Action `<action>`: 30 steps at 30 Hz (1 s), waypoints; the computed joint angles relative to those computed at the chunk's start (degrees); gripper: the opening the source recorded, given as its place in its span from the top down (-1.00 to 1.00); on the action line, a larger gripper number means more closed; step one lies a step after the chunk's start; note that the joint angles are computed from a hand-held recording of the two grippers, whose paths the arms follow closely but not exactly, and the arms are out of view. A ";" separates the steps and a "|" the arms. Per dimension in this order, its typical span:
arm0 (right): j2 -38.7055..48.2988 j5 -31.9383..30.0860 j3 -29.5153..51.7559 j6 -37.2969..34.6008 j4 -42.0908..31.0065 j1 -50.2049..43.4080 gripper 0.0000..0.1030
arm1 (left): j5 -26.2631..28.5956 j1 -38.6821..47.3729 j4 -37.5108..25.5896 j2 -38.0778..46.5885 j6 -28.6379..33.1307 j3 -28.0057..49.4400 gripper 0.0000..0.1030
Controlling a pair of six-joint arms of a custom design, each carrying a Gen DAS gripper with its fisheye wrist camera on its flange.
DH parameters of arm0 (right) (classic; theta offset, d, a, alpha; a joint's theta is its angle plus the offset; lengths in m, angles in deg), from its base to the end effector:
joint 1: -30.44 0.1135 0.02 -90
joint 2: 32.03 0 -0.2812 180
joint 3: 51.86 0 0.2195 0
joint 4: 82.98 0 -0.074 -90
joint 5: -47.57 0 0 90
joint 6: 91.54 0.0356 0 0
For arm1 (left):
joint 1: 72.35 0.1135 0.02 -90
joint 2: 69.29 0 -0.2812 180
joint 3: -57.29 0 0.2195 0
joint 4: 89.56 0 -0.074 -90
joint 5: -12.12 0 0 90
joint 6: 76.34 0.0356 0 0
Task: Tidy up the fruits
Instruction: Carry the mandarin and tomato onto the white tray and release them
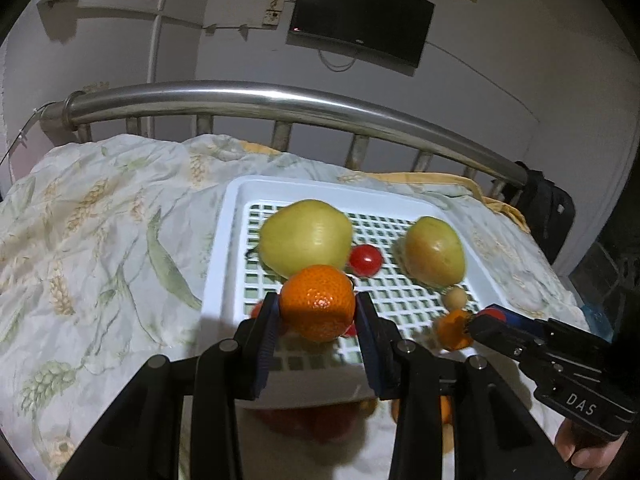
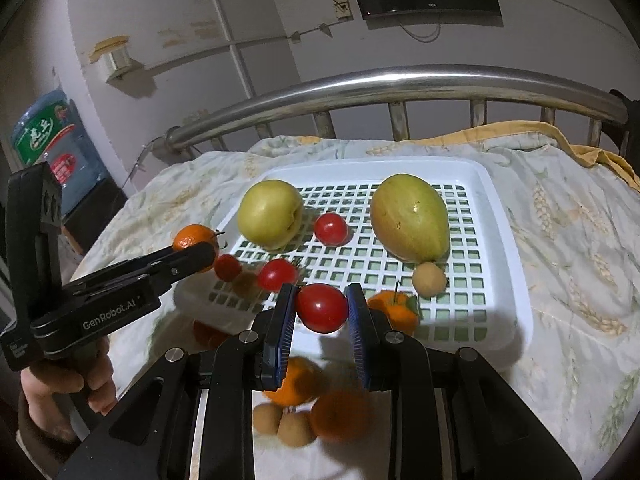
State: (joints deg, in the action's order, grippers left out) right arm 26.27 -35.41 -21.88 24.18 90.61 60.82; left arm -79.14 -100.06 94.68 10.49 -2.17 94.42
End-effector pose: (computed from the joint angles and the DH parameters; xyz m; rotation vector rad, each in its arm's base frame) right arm 0.1362 0.0748 0.1863 -0.0189 2.2032 0.4230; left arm 0.1929 -0.1004 0.1734 0.2229 2.2584 -0.3836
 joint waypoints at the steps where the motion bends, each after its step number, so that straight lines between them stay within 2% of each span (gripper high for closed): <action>1: 1.37 0.39 0.11 -0.11 0.99 0.07 0.52 | 0.00 0.47 0.38 0.82 0.10 0.24 0.23; 11: 14.11 -0.08 1.01 -2.45 9.23 -2.75 0.52 | -3.91 0.95 4.46 7.89 1.40 1.61 0.22; 16: 15.78 3.14 2.18 -3.48 9.10 -0.51 0.52 | -4.25 -0.05 4.71 7.83 1.78 1.59 0.23; 19: 17.65 3.06 2.44 -3.74 10.33 0.28 0.52 | -3.79 -0.58 5.58 8.16 2.26 1.39 0.23; 25: 20.68 4.92 3.37 -4.88 11.22 1.33 0.52 | -5.95 -1.85 6.93 9.96 3.01 1.99 0.22; 28: 21.68 7.59 3.95 -5.52 11.18 2.90 0.52 | -4.56 -1.88 7.78 10.01 3.94 1.57 0.22; 30: 21.94 7.11 3.43 -5.72 12.30 3.01 0.52 | -2.91 -0.94 7.85 9.67 4.11 1.34 0.22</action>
State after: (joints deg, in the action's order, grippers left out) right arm 48.21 -28.31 -18.45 18.46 102.91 63.83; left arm -82.04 -101.00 102.53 20.16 1.93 95.76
